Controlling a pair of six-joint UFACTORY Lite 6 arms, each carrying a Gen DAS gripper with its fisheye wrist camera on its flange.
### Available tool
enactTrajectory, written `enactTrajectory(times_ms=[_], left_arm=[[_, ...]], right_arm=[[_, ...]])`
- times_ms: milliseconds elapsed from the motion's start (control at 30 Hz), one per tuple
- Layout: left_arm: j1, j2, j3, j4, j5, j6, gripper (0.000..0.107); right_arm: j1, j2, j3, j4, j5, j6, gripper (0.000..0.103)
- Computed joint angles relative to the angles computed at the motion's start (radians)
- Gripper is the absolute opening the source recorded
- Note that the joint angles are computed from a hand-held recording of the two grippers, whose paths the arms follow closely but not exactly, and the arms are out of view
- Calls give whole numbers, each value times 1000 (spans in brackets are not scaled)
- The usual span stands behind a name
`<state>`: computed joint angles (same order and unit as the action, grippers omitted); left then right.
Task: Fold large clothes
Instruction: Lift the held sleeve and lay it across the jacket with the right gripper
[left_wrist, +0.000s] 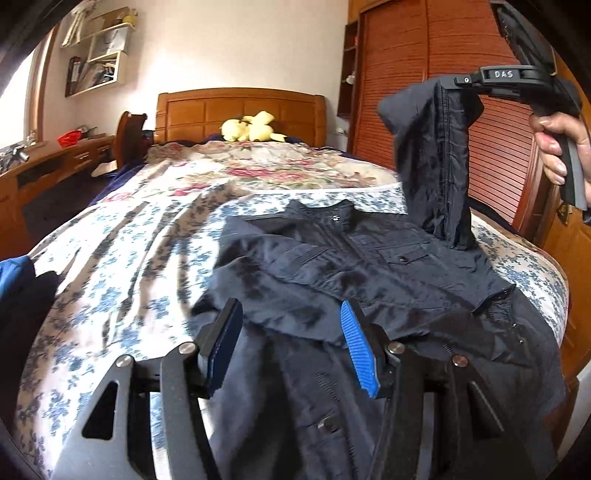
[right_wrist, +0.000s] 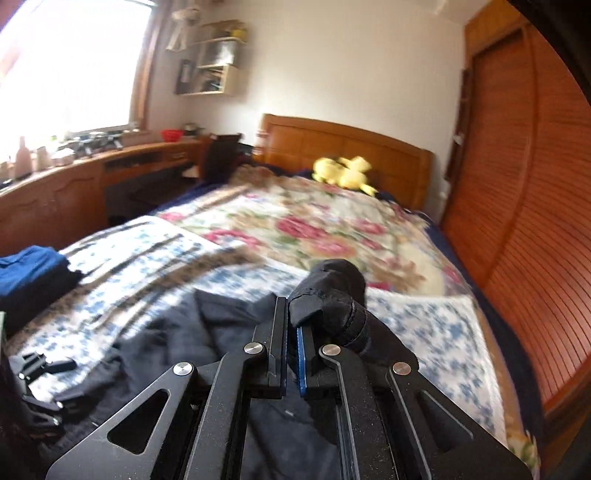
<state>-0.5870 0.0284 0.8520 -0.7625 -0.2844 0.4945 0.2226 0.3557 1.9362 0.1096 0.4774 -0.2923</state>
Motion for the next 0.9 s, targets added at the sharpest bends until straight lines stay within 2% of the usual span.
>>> enactTrajectory(times_ms=[133, 533, 767, 900], left_arm=[[26, -36, -44, 12, 1, -12, 54], [10, -24, -41, -39, -14, 37, 54], [-4, 5, -26, -62, -22, 61, 54], [-4, 6, -24, -52, -21, 52, 54]], right_arm=[[81, -17, -69, -20, -20, 21, 1], [110, -183, -617, 121, -126, -84, 1], [140, -235, -791, 191, -157, -130, 1], [160, -291, -905, 297, -177, -199, 1]])
